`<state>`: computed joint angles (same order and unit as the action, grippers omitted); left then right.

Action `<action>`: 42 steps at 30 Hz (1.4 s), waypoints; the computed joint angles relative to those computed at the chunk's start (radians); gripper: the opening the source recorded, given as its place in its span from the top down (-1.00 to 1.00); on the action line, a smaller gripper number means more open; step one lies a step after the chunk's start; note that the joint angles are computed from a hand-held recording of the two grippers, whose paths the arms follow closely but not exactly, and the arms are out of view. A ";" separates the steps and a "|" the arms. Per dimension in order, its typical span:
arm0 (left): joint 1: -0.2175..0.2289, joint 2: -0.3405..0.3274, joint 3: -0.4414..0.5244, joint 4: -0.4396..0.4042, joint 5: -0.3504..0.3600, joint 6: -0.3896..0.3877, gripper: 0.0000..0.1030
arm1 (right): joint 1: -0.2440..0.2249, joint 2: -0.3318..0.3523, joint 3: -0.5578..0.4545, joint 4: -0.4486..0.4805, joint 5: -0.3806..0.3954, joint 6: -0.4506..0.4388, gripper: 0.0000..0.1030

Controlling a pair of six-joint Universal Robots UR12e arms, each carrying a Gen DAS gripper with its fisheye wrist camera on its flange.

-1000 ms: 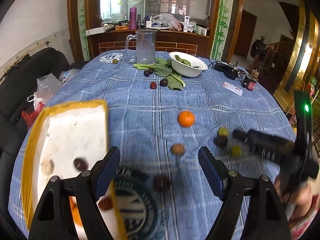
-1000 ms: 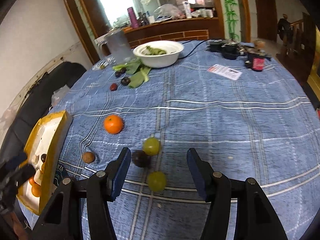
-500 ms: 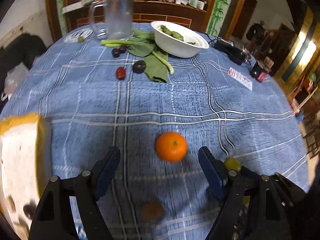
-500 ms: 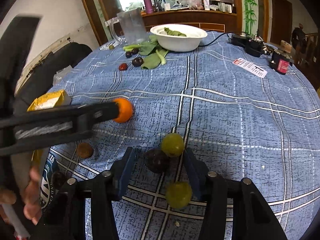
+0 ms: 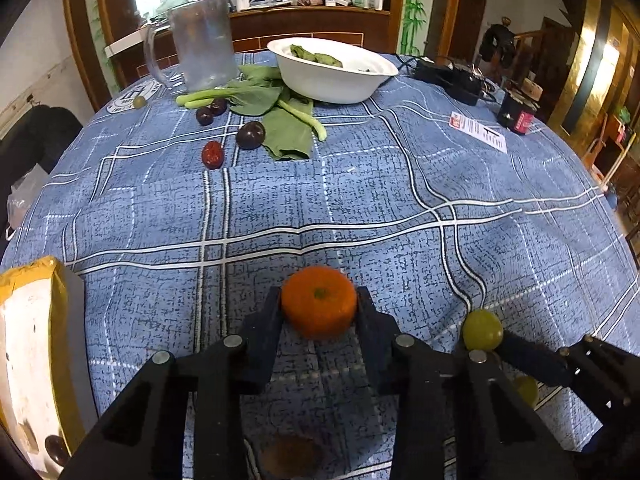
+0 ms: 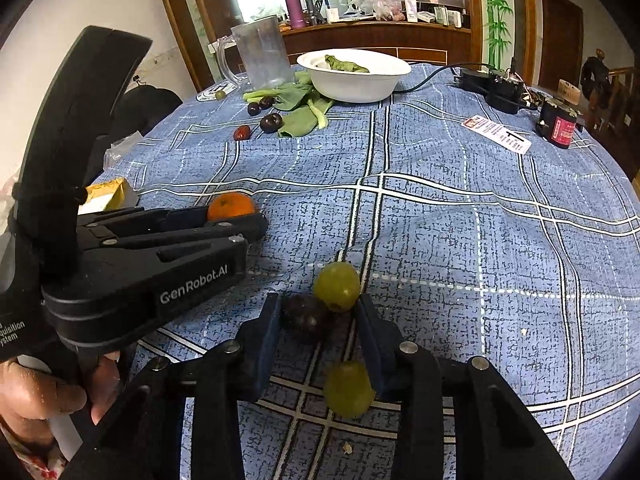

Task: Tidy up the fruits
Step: 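Grasp a mandarin orange with the left tool while the right grasps a dark plum, then release the mandarin into the tray with the left tool while the right releases the plum there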

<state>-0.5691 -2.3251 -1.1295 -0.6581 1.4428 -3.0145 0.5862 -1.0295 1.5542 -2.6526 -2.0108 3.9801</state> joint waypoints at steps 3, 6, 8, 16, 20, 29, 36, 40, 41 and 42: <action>0.005 0.015 -0.017 0.009 -0.019 -0.022 0.34 | 0.003 -0.002 0.004 -0.022 0.002 -0.011 0.50; 0.010 0.035 -0.045 0.032 -0.035 -0.036 0.34 | 0.005 -0.003 0.006 -0.023 0.004 -0.011 0.50; 0.016 0.051 -0.069 0.048 -0.049 -0.053 0.34 | 0.005 -0.007 0.014 -0.033 0.005 -0.005 0.50; 0.049 0.134 -0.190 0.130 -0.107 -0.136 0.34 | 0.006 -0.020 0.053 -0.162 0.015 0.005 0.50; 0.071 0.184 -0.269 0.180 -0.108 -0.185 0.34 | 0.007 -0.022 0.063 -0.196 0.020 0.011 0.50; 0.154 0.279 -0.416 0.265 -0.075 -0.328 0.33 | 0.030 -0.013 0.034 -0.181 -0.022 0.002 0.50; 0.202 0.312 -0.480 0.331 -0.004 -0.383 0.33 | 0.058 0.037 -0.076 -0.159 0.028 -0.056 0.49; 0.215 0.317 -0.499 0.347 0.032 -0.383 0.33 | 0.075 0.079 -0.169 -0.120 0.058 -0.126 0.49; 0.217 0.318 -0.503 0.347 0.039 -0.379 0.33 | 0.078 0.091 -0.193 -0.110 0.069 -0.142 0.49; 0.220 0.320 -0.507 0.347 0.042 -0.377 0.33 | 0.080 0.103 -0.219 -0.099 0.082 -0.159 0.48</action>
<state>-0.3495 -2.0050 -1.6364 -0.3111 1.4843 -3.3912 0.6658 -0.9261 1.3355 -2.7519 -1.9283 3.8212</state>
